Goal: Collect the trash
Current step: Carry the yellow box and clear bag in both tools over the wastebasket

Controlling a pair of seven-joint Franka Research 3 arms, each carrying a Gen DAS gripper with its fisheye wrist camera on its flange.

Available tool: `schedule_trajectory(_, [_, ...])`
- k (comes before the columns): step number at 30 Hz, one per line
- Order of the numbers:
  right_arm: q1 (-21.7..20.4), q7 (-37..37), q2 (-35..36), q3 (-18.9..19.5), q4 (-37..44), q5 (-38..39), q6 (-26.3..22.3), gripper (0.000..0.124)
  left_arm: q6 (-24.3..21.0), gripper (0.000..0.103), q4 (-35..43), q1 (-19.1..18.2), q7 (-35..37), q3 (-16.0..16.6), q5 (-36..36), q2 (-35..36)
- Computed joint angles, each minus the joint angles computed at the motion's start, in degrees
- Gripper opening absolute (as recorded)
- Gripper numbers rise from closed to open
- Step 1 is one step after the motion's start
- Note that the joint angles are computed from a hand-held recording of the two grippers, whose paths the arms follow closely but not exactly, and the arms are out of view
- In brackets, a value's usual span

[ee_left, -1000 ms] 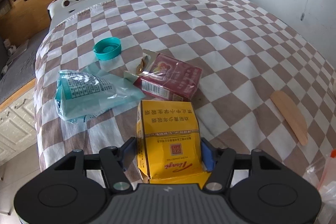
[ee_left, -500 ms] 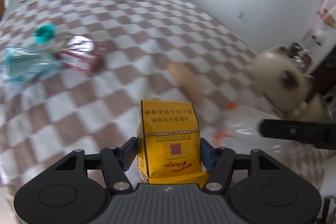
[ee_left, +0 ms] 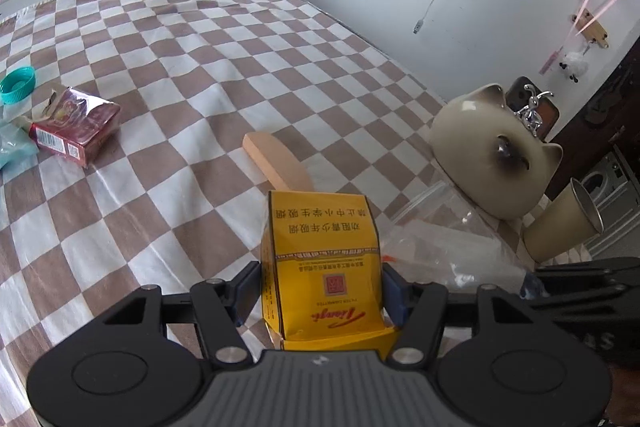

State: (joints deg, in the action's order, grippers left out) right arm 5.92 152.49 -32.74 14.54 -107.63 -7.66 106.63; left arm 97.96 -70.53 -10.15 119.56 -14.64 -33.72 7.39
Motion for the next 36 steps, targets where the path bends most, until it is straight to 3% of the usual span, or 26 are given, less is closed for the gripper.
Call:
schedule_trajectory(12, [-0.7, 2.8, 1.5, 2.8, 2.2, -5.6, -2.3, 0.026, 1.5, 0.062, -0.2, 1.5, -1.3, 1.8, 1.7, -2.7])
schedule_trajectory(21, [1.1, 2.8, 6.1, 6.4, 10.2, -12.4, -5.2, 0.026, 4.4, 0.062, -4.7, 4.6, -2.4, 6.0, -0.7, -9.6])
schedule_trajectory(29, [6.0, 2.5, 14.4, 9.6, 19.6, -18.9, -6.8, 0.025, 5.4, 0.062, -11.1, 7.5, -2.4, 11.8, -1.2, -16.2])
schedule_trajectory(36, [12.6, 2.7, 26.3, 12.6, 31.0, -25.6, -8.9, 0.025, 4.8, 0.062, -14.5, 11.2, -1.8, 17.2, 0.1, -19.4])
